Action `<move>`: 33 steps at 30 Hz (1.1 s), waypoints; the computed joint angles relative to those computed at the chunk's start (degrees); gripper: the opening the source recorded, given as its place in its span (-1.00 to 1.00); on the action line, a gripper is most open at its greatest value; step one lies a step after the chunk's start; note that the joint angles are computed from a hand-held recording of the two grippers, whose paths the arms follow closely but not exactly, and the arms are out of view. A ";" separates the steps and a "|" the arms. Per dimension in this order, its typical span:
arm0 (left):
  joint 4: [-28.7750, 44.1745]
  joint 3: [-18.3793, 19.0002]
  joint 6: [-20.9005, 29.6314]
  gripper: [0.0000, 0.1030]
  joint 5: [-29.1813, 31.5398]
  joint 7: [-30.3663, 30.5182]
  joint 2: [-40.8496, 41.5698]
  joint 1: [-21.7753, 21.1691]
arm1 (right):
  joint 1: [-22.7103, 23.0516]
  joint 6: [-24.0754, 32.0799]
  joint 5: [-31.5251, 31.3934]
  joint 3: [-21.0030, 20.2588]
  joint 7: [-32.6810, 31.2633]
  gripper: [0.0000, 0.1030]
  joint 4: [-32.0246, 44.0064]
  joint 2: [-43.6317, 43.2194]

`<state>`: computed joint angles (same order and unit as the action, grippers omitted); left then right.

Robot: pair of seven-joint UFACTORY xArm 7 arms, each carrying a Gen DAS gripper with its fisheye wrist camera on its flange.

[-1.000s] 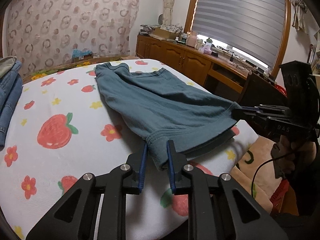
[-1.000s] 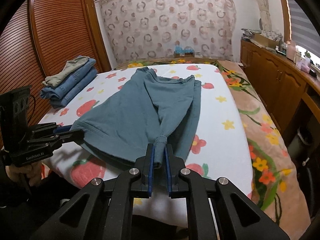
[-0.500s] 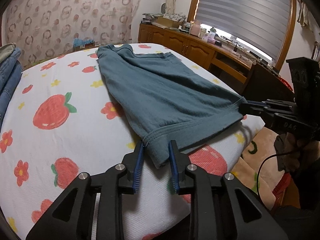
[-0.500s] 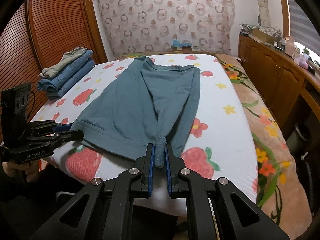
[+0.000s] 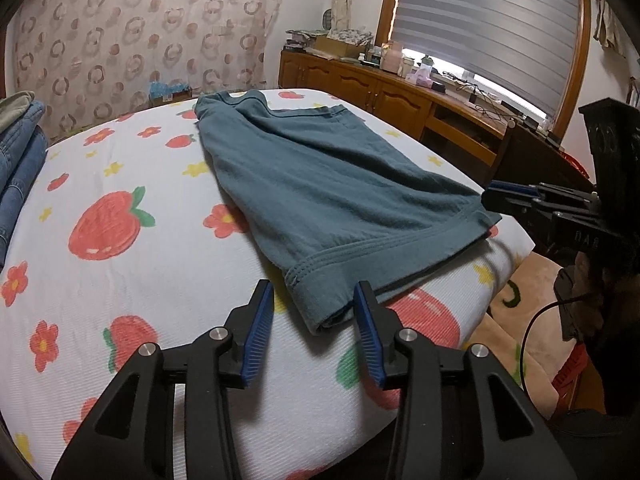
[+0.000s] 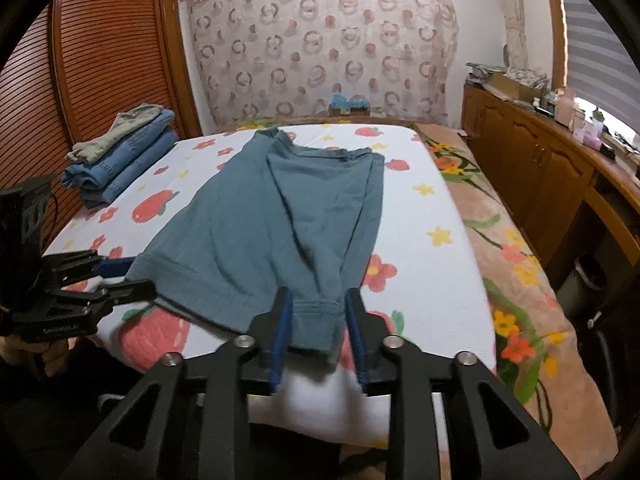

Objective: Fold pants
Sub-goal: 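Pull the held hem straight with the right gripper, then open, then grasp the blue-grey shorts' hem with both grippers side by side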

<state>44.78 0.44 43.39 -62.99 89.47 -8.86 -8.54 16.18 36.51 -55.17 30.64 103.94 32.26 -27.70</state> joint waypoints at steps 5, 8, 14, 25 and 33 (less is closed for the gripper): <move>0.07 0.02 -0.02 -0.17 0.08 0.02 -0.02 0.02 | -0.63 -1.40 0.19 -1.02 0.75 -0.27 -0.11 1.56; 0.08 0.04 0.17 -0.17 -0.03 0.04 0.02 0.04 | -0.73 -3.14 0.53 -2.20 0.96 -0.27 -0.18 3.14; -0.27 0.01 -0.13 -0.17 -0.33 0.39 -0.40 -0.04 | 0.38 -2.13 1.06 -2.78 -0.91 -0.27 0.52 4.13; -0.02 0.33 1.64 -0.52 0.51 -1.17 -0.44 0.12 | -1.56 -8.87 0.32 -3.56 -0.51 -0.32 -1.46 3.07; 0.17 1.02 4.38 -0.74 -0.41 -0.27 -1.10 0.51 | -6.22 -16.34 -2.65 -1.78 2.53 -0.71 -3.66 1.14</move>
<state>44.95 1.46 47.78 -63.40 89.20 -9.96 -8.03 9.96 20.17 -57.83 28.85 106.47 28.60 -26.56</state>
